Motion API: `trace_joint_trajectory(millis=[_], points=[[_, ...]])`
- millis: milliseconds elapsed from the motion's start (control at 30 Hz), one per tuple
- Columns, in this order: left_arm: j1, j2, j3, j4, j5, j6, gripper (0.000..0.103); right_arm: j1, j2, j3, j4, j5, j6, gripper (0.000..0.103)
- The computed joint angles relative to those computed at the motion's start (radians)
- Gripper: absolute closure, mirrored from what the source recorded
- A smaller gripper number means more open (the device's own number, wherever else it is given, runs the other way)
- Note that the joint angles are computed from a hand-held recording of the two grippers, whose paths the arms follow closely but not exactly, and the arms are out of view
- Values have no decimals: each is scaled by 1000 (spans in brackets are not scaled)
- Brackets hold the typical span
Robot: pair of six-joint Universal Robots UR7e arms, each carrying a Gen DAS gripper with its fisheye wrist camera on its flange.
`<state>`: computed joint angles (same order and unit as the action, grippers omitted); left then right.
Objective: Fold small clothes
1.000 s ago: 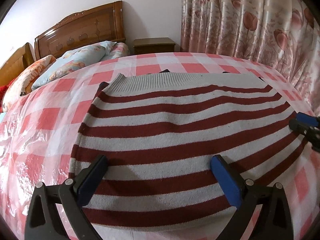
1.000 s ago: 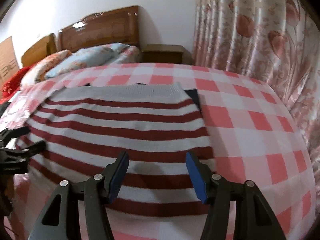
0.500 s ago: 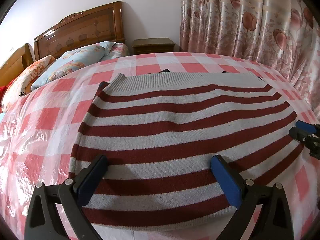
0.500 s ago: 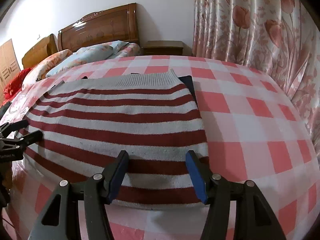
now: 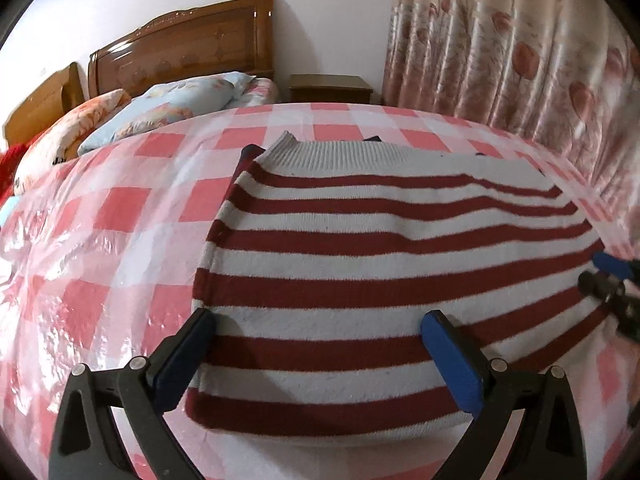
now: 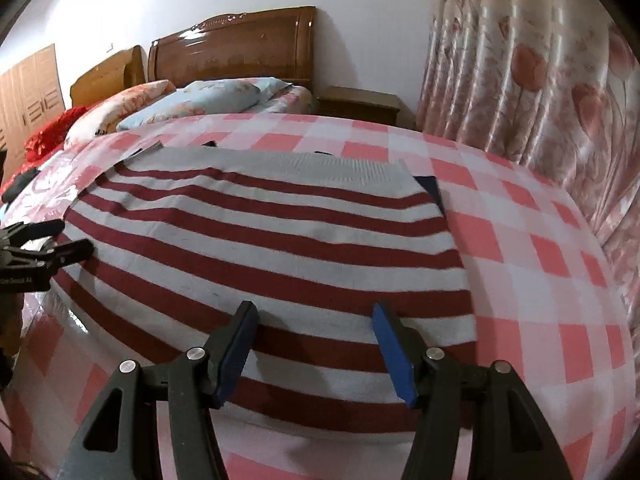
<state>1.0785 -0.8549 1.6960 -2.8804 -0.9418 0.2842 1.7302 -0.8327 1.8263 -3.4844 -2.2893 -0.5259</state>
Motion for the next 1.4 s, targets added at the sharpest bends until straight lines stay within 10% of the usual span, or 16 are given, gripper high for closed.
trace_joint_trajectory(millis=[200,433,600,733,867,1033,1400], points=[[-47,-11,-13,-23,25,-26,0,-5,-40,-17,66,-36,129,42],[-34,206,-295,147,43,41,0,14,100,-267,227,-9,12,43],[9,170,-288,144,-18,26,0,-61,1,-194,269,103,80,40],[14,150,-298,175,-30,-4,0,-49,9,-228,260,-10,117,42],[6,200,-396,200,-143,-19,0,-30,70,-343,307,55,89,42],[-6,372,-614,285,32,73,0,-11,234,-591,442,9,-13,42],[25,387,-673,342,1,-18,0,-80,164,-519,346,-23,73,31]])
